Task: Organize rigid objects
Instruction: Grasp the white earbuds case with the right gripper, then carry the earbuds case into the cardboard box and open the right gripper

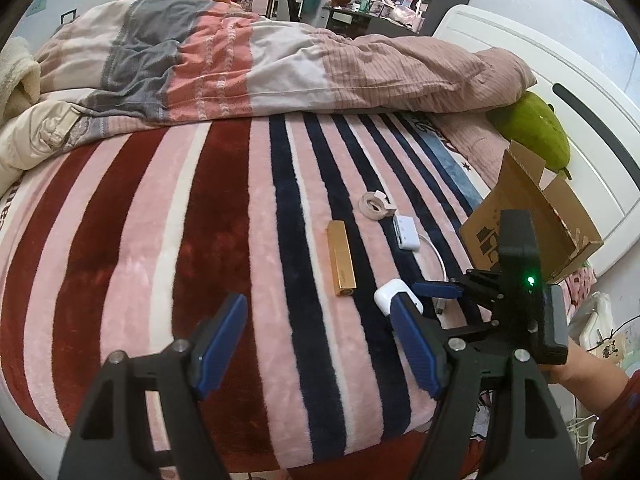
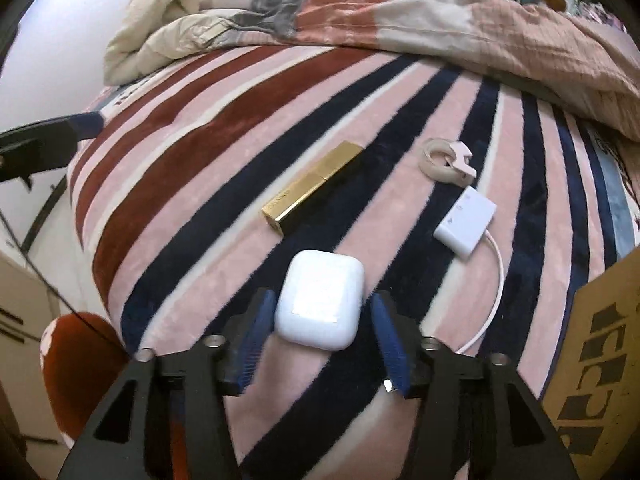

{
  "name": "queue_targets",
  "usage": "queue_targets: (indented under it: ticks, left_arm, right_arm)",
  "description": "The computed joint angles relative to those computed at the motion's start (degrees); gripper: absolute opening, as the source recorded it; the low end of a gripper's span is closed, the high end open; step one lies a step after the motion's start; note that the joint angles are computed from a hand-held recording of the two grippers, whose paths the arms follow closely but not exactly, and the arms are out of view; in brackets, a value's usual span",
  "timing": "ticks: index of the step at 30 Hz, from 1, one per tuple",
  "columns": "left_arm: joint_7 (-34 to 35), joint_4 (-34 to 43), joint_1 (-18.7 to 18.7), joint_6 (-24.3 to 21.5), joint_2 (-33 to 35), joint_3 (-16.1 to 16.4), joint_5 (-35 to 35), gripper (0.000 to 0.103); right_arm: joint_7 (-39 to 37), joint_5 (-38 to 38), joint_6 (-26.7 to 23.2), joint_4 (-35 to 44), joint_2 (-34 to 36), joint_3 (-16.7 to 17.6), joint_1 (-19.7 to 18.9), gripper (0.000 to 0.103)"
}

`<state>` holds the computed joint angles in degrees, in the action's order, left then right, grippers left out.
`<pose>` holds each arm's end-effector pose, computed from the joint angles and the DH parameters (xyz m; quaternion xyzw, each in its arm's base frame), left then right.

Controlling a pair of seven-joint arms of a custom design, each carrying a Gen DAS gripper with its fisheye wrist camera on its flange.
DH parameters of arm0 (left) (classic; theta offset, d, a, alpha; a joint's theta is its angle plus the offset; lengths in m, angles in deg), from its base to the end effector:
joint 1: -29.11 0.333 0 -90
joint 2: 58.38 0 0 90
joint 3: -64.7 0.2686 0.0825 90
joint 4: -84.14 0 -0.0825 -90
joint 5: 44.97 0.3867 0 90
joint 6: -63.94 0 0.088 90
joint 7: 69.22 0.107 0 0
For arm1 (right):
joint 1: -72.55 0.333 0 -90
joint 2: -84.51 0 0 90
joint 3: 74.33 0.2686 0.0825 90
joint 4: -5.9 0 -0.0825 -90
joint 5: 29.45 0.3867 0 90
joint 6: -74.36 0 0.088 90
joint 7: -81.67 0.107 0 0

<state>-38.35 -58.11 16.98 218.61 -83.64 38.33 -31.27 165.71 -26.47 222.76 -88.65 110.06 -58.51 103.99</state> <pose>0.3700 -0.3107 0.4540 -0.7143 0.6128 -0.2994 0.1571 0.4881 0.4931 0.3746 -0.9007 0.3471 -0.0375 0.2586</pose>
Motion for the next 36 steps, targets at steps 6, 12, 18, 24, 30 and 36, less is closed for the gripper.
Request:
queue_targets:
  ticks: [6,12,18,24,30,36]
  left_arm:
    - [0.35,0.17,-0.72,0.04,0.92,0.59,-0.99,0.071]
    - [4.07,2.51,-2.75,3.54,4.03,2.41,-3.96,0.071]
    - [9.15,9.04,-4.16,7.0,10.01,3.87,-7.49,0.071]
    - [2.09,10.62,-1.88,1.4,9.06,1.6,-0.65,0.071]
    - [0.59,6.88,-3.09,-0.04,6.58,2.53,-2.12,0.071]
    - [0.52,5.24,-3.13,0.37,5.35,2.58,-2.86,0.071]
  right_arm:
    - [2.67,-4.45,2.3,-0.5,0.4,-1.77,2.37,0.041]
    - [-1.53,-4.21,6.43,-5.23,-3.86,0.68,0.34,0.04]
    - [-15.65,9.4,11.63,-12.27,-12.81,5.72,-4.47,0.039]
    - [-18.48,12.3,6.53,-11.15,-13.49,2.35,-2.42,0.039]
    - [-16.22,11.83,4.17,-7.59,-6.37,0.91,-1.55,0.039]
    - [-9.15,1.91,4.62,-9.22,-5.91,-1.55,0.42,0.053]
